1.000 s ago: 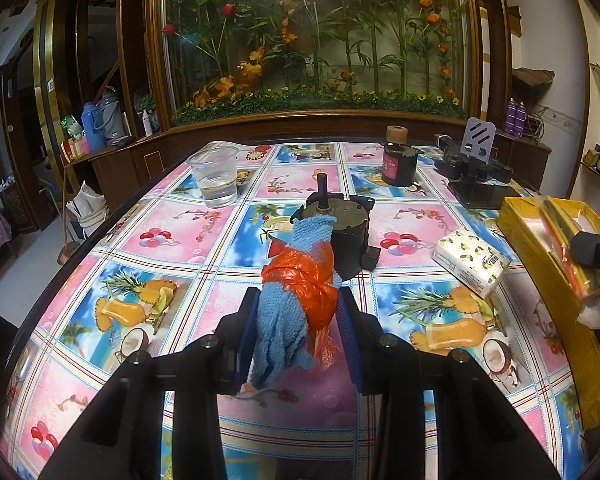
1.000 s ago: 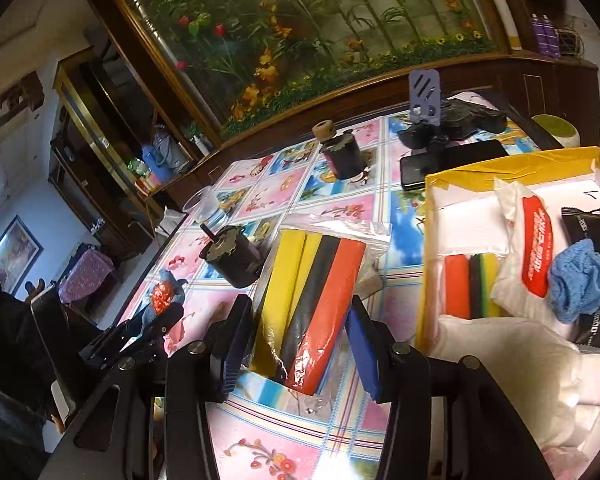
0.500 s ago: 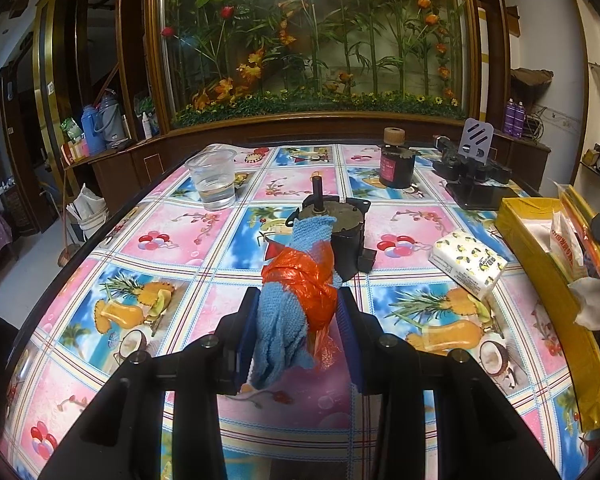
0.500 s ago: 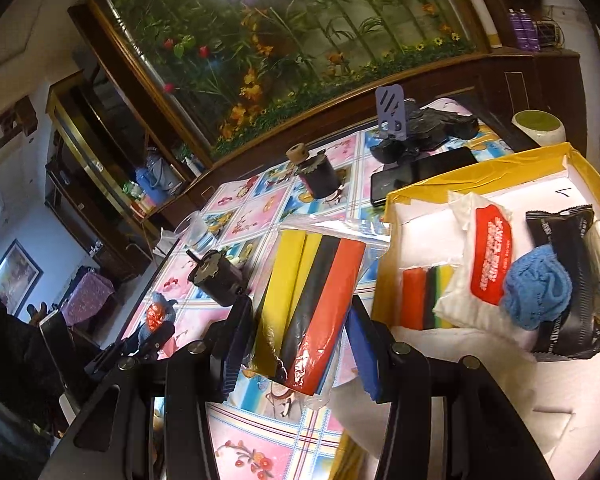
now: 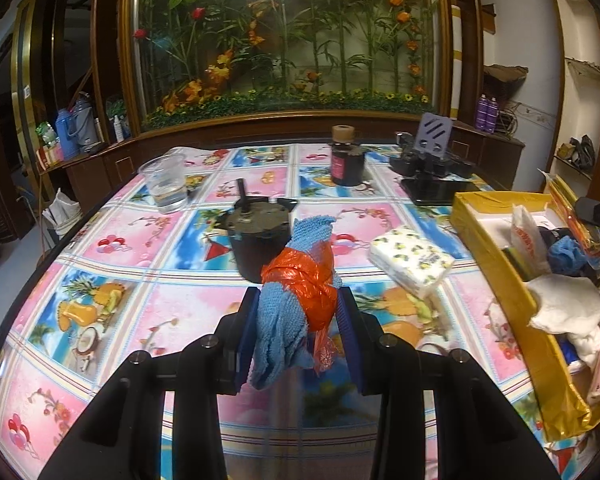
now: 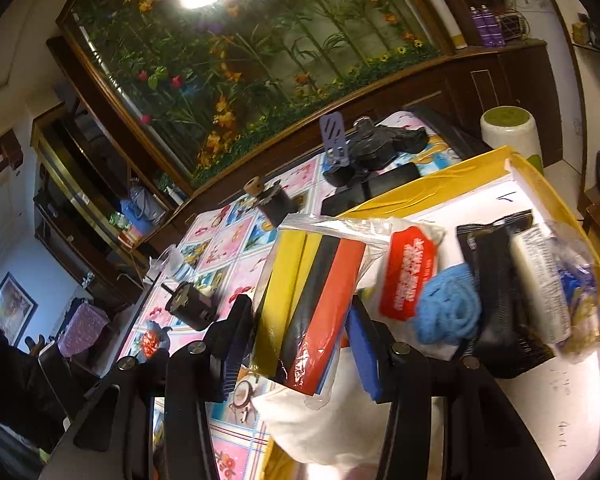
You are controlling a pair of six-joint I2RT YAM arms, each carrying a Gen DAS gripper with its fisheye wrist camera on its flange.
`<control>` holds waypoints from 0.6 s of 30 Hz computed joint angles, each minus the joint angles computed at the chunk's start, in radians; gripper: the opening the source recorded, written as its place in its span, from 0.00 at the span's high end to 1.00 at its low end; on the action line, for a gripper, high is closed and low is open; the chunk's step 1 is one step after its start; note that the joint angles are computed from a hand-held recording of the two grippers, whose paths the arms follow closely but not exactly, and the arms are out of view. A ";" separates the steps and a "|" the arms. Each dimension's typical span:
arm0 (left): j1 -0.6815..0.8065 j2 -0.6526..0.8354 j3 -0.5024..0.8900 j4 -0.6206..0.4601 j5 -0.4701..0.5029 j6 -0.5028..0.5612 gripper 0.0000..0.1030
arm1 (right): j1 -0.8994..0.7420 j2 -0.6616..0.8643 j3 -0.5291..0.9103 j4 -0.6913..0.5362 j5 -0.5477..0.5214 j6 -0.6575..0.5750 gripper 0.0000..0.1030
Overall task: Organize soft objects
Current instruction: 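Carry the blue cloth with the left gripper while the right gripper carries the sponge bag to the box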
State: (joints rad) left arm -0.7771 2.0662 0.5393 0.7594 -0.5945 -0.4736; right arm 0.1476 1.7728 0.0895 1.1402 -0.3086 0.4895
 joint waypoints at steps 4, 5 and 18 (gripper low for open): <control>-0.058 0.004 0.038 -0.018 0.010 -0.008 0.64 | -0.106 -0.015 -0.025 0.002 -0.065 -0.033 0.51; -0.066 0.001 0.038 -0.012 0.026 -0.010 0.64 | -0.132 -0.017 -0.029 0.001 -0.083 -0.042 0.51; -0.195 0.074 0.301 -0.094 0.240 -0.073 0.64 | -0.334 -0.097 -0.059 -0.086 -0.157 -0.146 0.51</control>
